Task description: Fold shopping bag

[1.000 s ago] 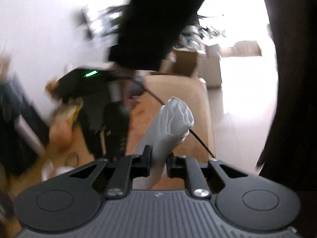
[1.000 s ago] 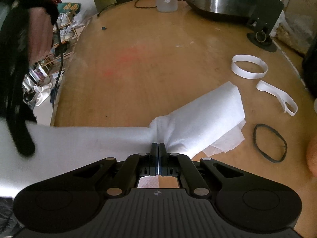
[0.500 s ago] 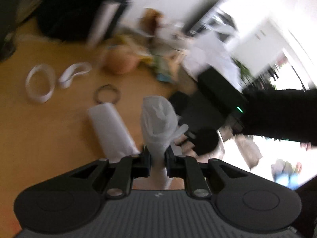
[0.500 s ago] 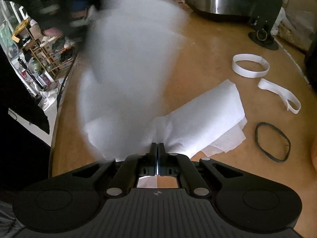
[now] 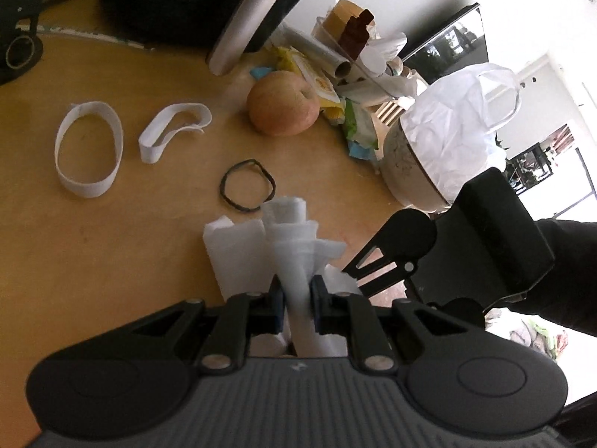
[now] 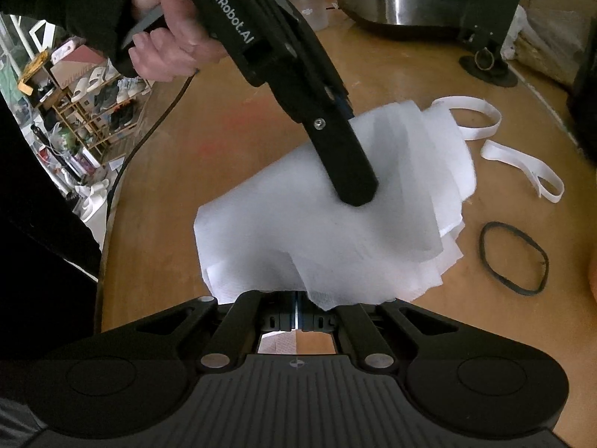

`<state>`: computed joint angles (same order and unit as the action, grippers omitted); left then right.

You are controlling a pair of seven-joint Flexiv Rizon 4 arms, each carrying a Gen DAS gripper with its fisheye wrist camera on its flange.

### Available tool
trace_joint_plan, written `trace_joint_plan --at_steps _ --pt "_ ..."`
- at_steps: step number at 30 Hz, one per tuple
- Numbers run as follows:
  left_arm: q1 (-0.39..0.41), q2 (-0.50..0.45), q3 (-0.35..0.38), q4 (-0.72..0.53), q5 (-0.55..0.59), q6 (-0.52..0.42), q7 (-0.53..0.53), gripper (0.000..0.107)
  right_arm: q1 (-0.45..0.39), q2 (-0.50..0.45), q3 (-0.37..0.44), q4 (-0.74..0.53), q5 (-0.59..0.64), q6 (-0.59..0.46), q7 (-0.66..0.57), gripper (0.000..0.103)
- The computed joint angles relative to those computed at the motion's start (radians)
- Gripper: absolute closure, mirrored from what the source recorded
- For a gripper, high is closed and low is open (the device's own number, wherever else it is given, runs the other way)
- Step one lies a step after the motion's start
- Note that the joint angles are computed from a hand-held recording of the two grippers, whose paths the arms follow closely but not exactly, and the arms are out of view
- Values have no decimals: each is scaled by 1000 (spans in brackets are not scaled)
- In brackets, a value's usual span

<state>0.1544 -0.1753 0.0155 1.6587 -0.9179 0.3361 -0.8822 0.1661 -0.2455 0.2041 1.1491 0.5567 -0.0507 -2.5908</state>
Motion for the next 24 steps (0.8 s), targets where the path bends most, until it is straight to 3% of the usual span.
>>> trace_joint_plan --at_steps 2,12,24 --pt "-2 2 -1 3 -2 5 7 92 -1 -3 0 -3 3 -2 2 103" --pt "-42 -4 -1 -19 204 99 -86 88 0 -17 2 -21 -2 -14 14 103" --pt "-44 -6 -2 -20 238 109 -121 86 10 -14 1 -26 -12 -19 110 102"
